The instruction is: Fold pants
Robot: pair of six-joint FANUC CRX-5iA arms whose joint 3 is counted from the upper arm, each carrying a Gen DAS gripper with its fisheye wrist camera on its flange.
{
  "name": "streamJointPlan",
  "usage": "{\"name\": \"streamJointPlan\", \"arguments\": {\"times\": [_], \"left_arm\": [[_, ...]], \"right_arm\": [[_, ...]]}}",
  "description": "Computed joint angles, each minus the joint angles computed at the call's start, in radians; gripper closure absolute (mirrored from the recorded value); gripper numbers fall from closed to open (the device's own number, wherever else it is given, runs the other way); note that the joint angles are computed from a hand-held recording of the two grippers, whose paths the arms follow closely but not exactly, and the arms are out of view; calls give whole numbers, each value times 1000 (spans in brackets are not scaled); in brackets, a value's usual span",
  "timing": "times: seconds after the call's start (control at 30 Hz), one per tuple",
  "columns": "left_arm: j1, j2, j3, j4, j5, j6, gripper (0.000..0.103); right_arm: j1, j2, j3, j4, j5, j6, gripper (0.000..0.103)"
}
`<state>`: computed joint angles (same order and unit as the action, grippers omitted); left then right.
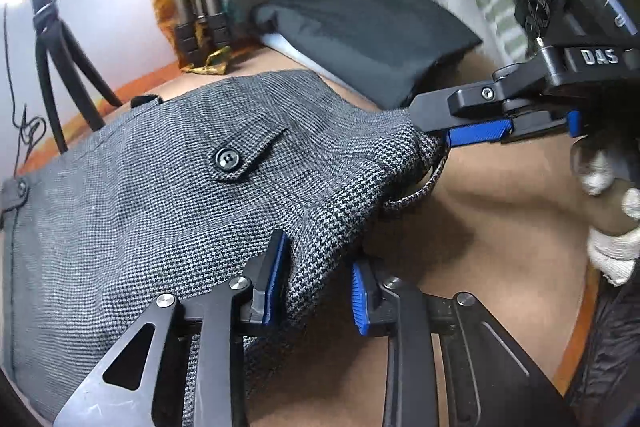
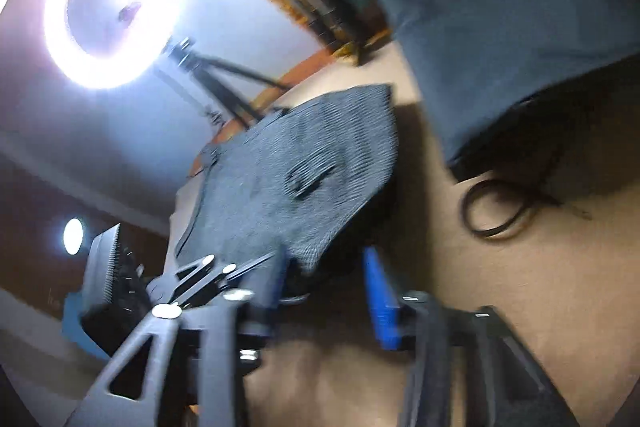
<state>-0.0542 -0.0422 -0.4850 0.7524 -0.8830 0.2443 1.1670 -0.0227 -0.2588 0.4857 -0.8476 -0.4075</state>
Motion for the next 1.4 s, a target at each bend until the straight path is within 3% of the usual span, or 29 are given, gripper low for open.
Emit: {"name": "streamJointPlan", "arguments": {"times": [0.1,0.2,0.4,0.5,0.53,0.67,0.77,0.83,0.9,1.03,1.17,1.23,1.3,1.4], "left_arm": [[-4,-18,-20,7,18,-20,77],[-4,-16,-22,13,15,-13,77],[2,-22,0,-16,-11,11,77],[16,-3,47,-68,-75,57,74],[25,-11,49,-76,-88,60,70],[110,-78,7,-20,-139,-16,53],[166,-119,-33,29,-47,-26,49],[168,-124,-45,11,96,29,49],[145,-121,-49,-58,225,79,49],[104,-78,-36,-189,367,192,49],[71,-51,-41,-297,428,223,49],[62,-74,-107,-199,506,115,49],[72,-78,-94,-202,480,123,49],[71,-100,-115,-89,488,62,49]], "right_arm": [[-10,-27,-39,22,25,-69,39],[-23,-27,-44,2,42,-96,20],[-61,-1,-72,-63,211,-124,18],[-74,10,-109,-29,313,-189,30],[-81,14,-127,-12,363,-211,46],[-71,45,-67,-83,283,-108,72],[-61,38,-66,-59,250,-111,80],[-52,49,-38,-42,193,-88,82],[-41,63,-5,-34,139,-60,83],[-33,94,40,-36,84,-25,83],[-37,98,41,-39,77,-20,85],[-33,101,50,-36,56,-8,86],[-26,110,72,-31,23,13,87],[-23,128,101,-18,-8,26,87]]}}
